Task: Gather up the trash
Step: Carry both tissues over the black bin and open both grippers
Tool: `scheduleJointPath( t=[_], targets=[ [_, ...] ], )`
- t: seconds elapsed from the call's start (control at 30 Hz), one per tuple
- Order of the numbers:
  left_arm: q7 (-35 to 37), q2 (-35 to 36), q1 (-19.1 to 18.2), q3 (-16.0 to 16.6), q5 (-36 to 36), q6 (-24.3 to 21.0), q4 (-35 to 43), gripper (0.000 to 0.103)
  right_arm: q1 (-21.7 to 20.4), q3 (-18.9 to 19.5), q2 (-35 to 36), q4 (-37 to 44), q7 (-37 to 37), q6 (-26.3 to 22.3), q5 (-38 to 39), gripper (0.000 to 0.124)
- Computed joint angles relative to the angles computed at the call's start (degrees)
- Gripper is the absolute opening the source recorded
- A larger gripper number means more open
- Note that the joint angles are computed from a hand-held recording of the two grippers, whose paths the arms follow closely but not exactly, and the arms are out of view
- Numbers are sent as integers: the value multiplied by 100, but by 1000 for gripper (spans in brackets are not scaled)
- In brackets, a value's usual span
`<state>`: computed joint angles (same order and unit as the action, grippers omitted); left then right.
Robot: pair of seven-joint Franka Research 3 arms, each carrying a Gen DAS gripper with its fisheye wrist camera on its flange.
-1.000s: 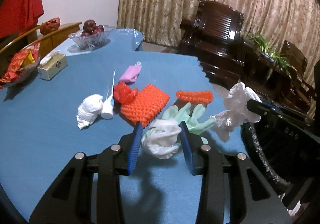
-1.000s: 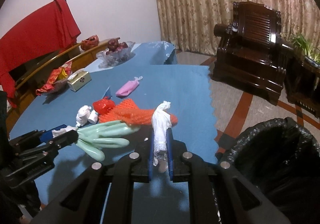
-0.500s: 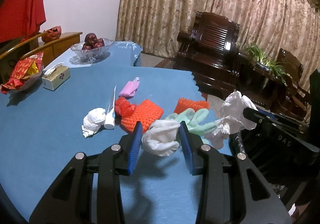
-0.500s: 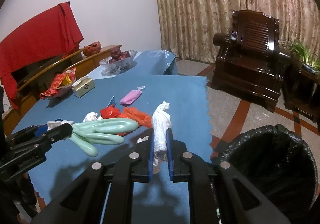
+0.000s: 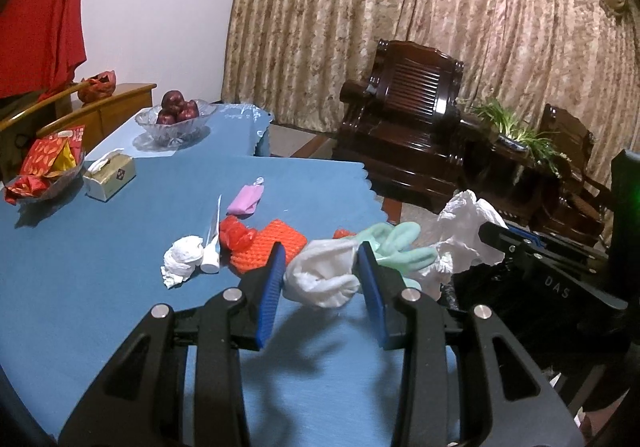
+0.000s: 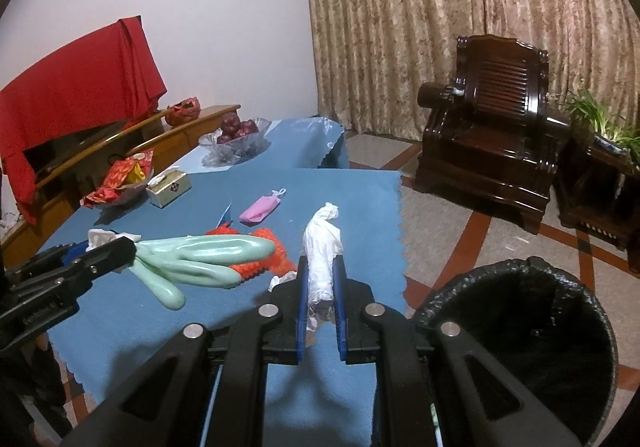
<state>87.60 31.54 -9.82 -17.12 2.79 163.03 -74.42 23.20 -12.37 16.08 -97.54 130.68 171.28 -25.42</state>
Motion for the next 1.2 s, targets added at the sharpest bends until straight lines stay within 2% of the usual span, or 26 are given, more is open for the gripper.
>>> scheduleJointPath(
  t=[0.2,0.53,0.87,1.07,1.2],
  targets=[
    [29,-57,-60,-42,28,42,-52,36,163,-248,-327,-319,653,12,-695,11],
    [454,-28,-120,-393,-166,119,66,36,-176,-125,-938,-811,2020,-118,-2170,11],
    [669,289,-458,-405,-190,-82,490,32,-874,349,-1587,-1437,2806,-450,-3046,11],
    [920,662,-644,-504,-269,-311,961,32,-1355,696,-1818,-1685,3005,-566,-3195,11],
    [1110,1075,-876,-517,-311,-615,1569,32,-1680,926,-1941,-1826,3083,-659,-3228,11]
  ],
)
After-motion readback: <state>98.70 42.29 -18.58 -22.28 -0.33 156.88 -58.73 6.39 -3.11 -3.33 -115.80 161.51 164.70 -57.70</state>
